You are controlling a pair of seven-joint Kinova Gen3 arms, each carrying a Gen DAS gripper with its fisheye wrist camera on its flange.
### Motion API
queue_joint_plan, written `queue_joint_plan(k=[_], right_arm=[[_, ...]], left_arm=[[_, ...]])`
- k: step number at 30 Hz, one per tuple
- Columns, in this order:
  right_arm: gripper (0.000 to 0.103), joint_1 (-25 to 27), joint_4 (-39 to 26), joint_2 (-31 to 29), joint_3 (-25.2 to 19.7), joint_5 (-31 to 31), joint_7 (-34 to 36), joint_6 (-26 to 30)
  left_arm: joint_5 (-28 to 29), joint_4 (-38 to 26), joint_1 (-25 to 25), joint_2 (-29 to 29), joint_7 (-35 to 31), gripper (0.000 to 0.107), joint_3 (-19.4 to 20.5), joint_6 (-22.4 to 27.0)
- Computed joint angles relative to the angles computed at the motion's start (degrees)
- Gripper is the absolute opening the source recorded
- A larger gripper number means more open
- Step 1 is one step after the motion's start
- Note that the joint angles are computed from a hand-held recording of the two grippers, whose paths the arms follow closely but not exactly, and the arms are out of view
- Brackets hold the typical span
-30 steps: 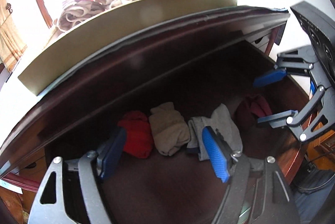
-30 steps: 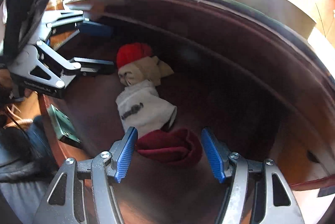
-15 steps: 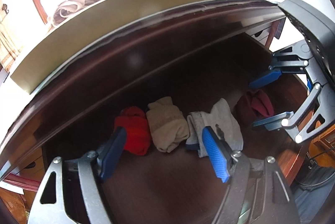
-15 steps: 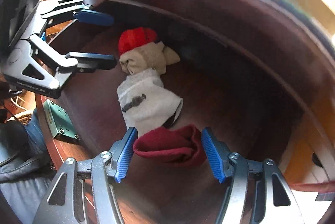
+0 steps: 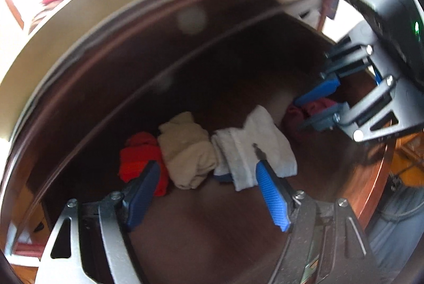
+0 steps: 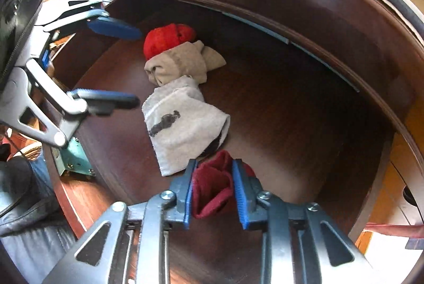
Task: Take underwear out of drawer
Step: 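Grasp the grey sock with the left gripper while right grasps the maroon sock, then lift the grey sock with the left gripper while right regrasps the maroon sock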
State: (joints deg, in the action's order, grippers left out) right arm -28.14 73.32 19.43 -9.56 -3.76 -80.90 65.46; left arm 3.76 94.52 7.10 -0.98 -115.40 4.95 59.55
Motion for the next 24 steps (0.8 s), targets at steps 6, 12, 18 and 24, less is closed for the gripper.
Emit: queue_joint_plan(k=[6,12,18,24], right_arm=[[0.025,0.93,1.34,-1.36,-0.06,-1.13,0.26,-1.04],[0.025,1.75,1.85,-2.05,0.06,-1.88,0.04,-1.7],[0.025,2.21,1.85,-2.26,0.03,-2.46,-0.37,-1.68],[0.025,2.17,1.0,-1.6,0.02,-2.49,-0.49,-0.77]], left_arm=[[0.63,-3.26,1.33,2.98,-1.53,0.075,1.11,2.17],[1.05,-7.27,2.67,7.12,-2.51,0.068,1.94,6.23],[0.46,-10.54,4.05,11.03,-3.82,0.06,2.51,10.29],[2.12,-13.73,3.56,14.5,-2.73,0.06,2.09,13.21]])
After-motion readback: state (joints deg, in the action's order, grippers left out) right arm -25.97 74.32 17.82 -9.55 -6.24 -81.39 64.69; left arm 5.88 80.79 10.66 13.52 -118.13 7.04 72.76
